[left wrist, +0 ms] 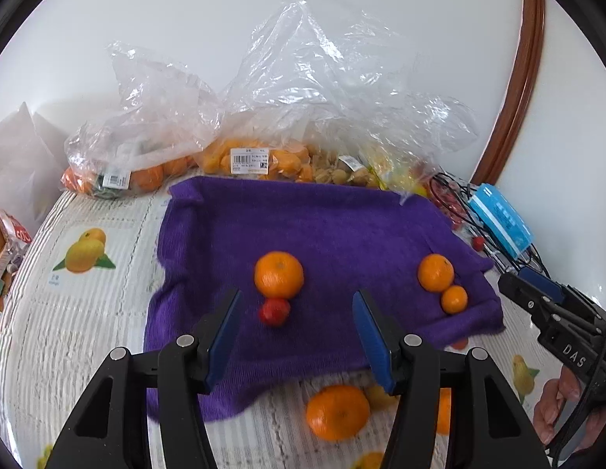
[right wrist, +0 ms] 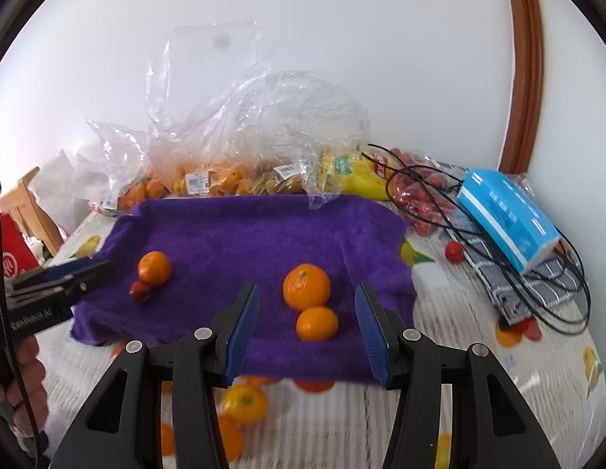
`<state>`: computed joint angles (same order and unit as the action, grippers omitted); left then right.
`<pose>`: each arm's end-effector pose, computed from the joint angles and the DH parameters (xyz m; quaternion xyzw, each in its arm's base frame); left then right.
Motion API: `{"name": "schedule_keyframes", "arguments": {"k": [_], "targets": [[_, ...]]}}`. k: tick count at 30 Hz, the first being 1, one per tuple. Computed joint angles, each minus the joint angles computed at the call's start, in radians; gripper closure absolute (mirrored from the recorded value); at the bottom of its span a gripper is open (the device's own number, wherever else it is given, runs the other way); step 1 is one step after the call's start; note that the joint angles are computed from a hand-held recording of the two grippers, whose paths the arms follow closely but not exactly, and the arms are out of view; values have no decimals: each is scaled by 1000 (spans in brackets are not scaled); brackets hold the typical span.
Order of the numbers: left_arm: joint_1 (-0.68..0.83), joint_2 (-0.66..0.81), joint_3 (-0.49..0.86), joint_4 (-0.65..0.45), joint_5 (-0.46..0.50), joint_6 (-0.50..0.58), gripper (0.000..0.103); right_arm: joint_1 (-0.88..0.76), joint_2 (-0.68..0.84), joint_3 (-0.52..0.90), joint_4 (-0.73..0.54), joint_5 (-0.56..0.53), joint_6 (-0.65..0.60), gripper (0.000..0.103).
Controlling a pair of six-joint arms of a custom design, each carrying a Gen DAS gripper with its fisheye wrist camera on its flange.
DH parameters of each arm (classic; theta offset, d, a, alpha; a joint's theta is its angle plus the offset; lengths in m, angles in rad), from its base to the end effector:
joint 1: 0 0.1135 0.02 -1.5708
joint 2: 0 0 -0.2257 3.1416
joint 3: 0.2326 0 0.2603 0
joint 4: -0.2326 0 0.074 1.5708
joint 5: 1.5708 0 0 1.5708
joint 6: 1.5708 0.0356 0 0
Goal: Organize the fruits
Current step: 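Withdraw both open tools from the towel toward the loose fruit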
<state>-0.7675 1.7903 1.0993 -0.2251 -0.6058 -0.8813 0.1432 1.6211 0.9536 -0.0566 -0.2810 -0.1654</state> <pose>0.2771 -0.2392 0.1367 -0.1471 0.8969 -0.0335 0.4157 0.3435 0.0595 0.1576 -0.1956 0.8832 0.1231 0.4082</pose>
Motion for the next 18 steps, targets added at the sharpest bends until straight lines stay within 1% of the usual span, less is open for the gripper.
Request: {"name": "schedule_keyframes", "arguments": {"k": [4,9,13,18], "targets": [[-39,-30,-35,-48,-17,-53,47,-7,-85,-75,-7,25,6,51],[-74,-71,-94,-102,-15,-131,46,-15,-148,-148,-59,-7,-16,51],[-102,-107,-154,-112,-15,-182,44,-11,-167,-210,-50,-10,-11,51],[-127,-128,-197,-123,-26,-226,43,5,-146,-244,-63,-50,-7,51]]}}
